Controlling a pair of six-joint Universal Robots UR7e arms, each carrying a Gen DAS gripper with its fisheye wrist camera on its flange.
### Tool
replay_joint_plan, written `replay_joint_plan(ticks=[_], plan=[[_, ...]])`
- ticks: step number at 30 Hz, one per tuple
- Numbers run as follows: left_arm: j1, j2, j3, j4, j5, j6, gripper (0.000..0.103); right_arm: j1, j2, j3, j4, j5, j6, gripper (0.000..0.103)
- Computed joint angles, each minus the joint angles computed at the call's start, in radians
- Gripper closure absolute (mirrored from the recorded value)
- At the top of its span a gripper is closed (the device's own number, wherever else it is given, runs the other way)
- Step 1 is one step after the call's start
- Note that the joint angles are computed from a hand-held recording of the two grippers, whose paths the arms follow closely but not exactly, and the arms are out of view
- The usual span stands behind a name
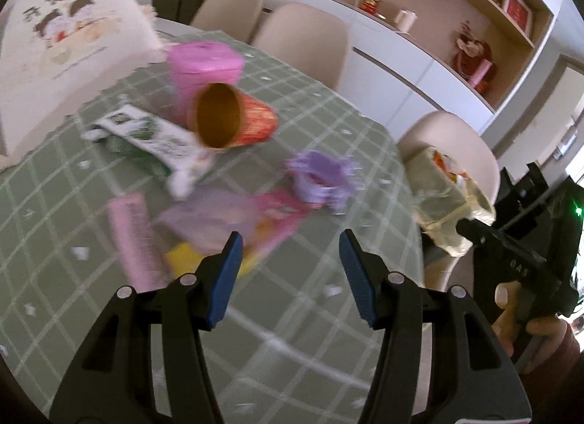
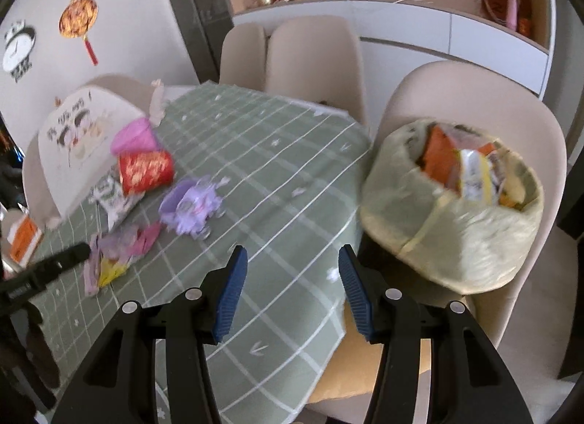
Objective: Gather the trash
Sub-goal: 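Move the left gripper back to the table and grasp a pink stick wrapper, then grasp a pink-and-yellow snack packet with the right gripper while the left holds the pink wrapper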
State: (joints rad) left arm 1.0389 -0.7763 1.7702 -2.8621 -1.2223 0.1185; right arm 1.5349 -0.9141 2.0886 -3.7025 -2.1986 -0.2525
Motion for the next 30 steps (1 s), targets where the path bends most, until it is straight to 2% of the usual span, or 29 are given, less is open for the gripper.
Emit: replay_joint_plan(ticks=[4,8,12,19,23,26,30], plan=[[0.037,-0.013,-0.007,-0.02,0.032,0.048,0.051,0.014,0.05,-0.019,0.005,-0.009,0.018,0.054],[0.063,-0.012,-0.023,-0.025,0.068,0.041,0.051,0.023,0.083,-0.04,0.025,-0.025,0.053,0.054],[0.081,0.022,-0.059,-0.017,0.147,0.071,0.051,0.027,0.107,-0.06,0.027,-0.057,0.085,0.054],[0.117,0.065,-0.137,0.081,0.164,0.065,0.052,0.032,0.14,-0.077,0.046,-0.125,0.171,0.054],[0.129,0.076,-0.173,0.152,0.136,0.05,0.061,0.052,0.155,-0.085,0.068,-0.147,0.193,0.054],[0.134,0.081,-0.194,0.184,0.108,0.069,0.079,0.071,0.169,-0.101,0.066,-0.145,0.214,0.054],[0.144,0.072,-0.216,0.224,0.025,0.126,0.089,0.102,0.218,-0.163,0.085,-0.186,0.233,0.054]])
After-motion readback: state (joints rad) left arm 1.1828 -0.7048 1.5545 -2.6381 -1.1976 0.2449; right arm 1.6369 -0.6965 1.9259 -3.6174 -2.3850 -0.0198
